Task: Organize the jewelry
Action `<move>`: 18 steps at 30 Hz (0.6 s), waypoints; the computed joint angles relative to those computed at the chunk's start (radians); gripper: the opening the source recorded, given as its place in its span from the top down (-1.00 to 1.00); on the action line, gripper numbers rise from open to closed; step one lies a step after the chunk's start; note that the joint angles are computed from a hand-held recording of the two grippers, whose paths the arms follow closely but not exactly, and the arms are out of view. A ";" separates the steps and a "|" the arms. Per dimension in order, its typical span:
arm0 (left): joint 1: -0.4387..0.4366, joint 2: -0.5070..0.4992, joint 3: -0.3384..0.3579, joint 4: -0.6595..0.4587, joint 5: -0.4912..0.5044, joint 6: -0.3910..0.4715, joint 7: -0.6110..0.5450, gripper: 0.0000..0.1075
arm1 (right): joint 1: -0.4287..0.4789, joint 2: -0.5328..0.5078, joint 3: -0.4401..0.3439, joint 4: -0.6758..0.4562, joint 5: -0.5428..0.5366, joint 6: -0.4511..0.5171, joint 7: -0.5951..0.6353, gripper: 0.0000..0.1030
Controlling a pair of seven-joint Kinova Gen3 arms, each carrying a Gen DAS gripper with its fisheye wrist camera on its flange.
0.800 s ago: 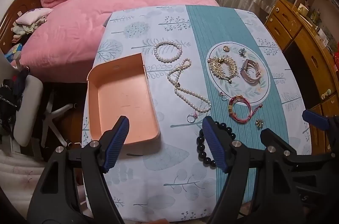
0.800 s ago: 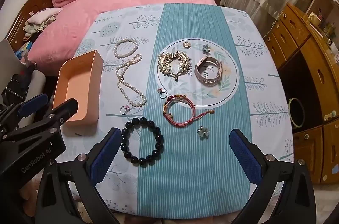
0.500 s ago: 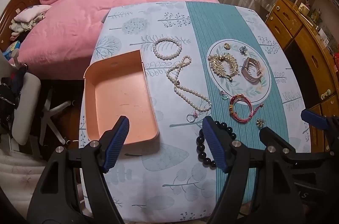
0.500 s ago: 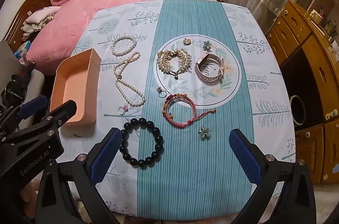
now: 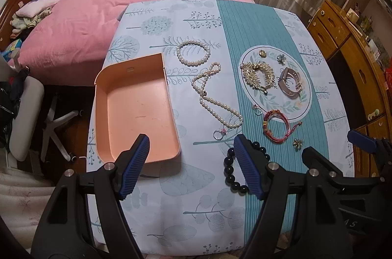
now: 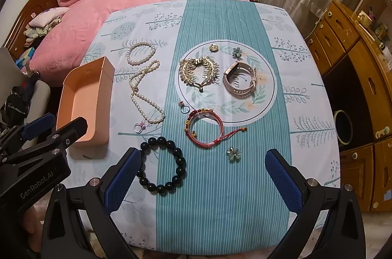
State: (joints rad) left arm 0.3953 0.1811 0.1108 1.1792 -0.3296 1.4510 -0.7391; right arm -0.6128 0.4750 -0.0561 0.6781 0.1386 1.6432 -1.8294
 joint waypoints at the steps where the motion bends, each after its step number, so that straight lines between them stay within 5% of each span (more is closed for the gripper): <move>1: -0.003 -0.002 0.000 0.000 0.003 0.001 -0.005 -0.29 | 0.001 0.003 -0.001 -0.006 -0.002 0.004 0.002 -0.99; 18: 0.025 -0.027 0.020 -0.011 -0.040 0.016 -0.004 -0.29 | -0.016 -0.042 -0.003 0.044 0.029 -0.027 -0.038 -0.99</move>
State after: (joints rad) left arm 0.4203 0.1538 0.1311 1.1681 -0.3697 1.4667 -0.7434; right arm -0.6293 0.4328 -0.0588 0.7221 0.1673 1.6163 -1.8675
